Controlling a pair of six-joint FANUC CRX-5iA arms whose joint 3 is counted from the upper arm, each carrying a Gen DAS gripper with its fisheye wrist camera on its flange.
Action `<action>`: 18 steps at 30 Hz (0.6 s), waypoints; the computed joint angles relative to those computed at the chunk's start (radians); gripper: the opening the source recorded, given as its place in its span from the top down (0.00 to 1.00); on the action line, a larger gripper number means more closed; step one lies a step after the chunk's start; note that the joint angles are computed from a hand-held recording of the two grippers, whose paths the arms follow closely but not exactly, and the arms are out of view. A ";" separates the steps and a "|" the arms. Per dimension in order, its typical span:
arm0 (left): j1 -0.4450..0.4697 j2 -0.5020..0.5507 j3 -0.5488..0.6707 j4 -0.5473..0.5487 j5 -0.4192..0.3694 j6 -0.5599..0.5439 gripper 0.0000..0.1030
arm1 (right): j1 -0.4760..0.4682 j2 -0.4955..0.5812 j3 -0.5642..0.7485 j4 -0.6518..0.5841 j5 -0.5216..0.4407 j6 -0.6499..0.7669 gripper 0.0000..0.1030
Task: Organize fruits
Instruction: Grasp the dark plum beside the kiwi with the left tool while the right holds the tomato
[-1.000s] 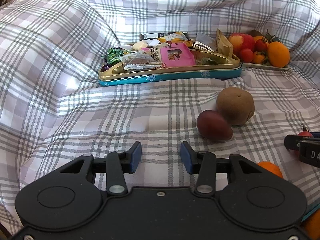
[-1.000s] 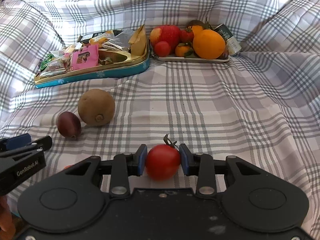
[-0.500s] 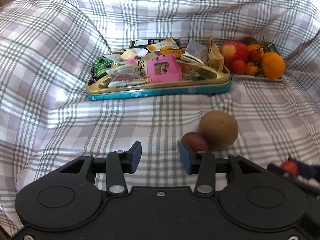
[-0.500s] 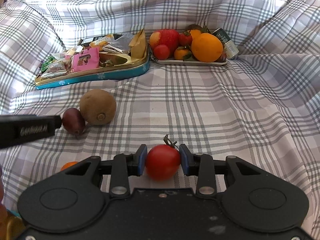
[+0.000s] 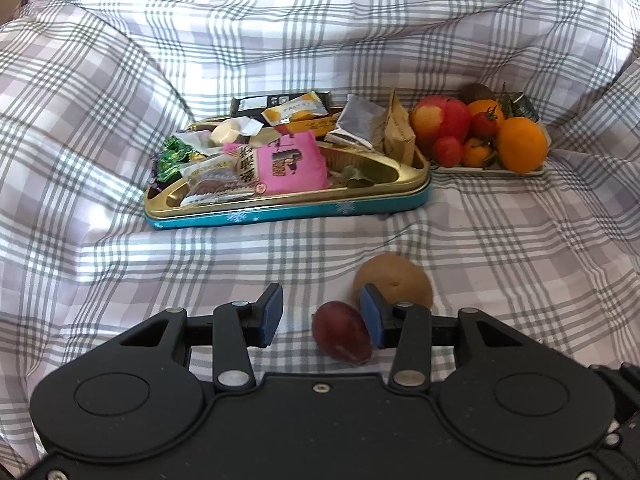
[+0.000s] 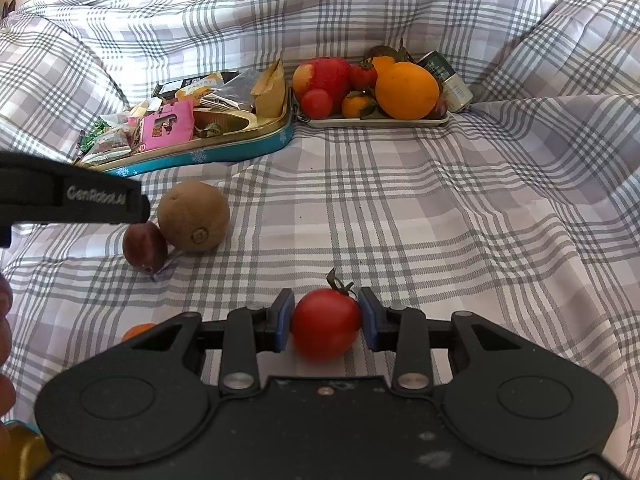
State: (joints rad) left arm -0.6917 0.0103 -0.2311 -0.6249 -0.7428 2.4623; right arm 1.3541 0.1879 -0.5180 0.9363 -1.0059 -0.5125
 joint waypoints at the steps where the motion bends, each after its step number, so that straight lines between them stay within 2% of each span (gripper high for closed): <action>1: 0.002 0.002 0.002 0.007 0.003 -0.008 0.50 | 0.000 -0.001 -0.002 0.001 0.002 -0.003 0.64; 5: -0.005 0.016 0.013 0.007 -0.001 -0.013 0.49 | -0.002 -0.011 -0.014 0.008 0.013 -0.019 0.64; 9: -0.025 0.024 0.022 -0.039 -0.034 0.050 0.49 | -0.002 -0.014 -0.016 0.007 0.016 -0.020 0.64; 13: 0.030 0.000 -0.027 0.054 0.015 0.001 0.47 | -0.002 -0.014 -0.017 0.008 0.016 -0.021 0.64; 15: 0.039 -0.016 -0.052 0.054 0.044 0.025 0.46 | -0.002 -0.015 -0.017 0.008 0.016 -0.021 0.64; 18: 0.051 -0.016 -0.052 0.079 0.049 0.004 0.46 | -0.002 -0.011 -0.014 0.005 0.014 -0.015 0.64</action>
State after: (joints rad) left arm -0.6406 -0.0061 -0.2835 -0.5455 -0.6940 2.4660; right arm 1.3524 0.1766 -0.5316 0.9413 -0.9917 -0.5275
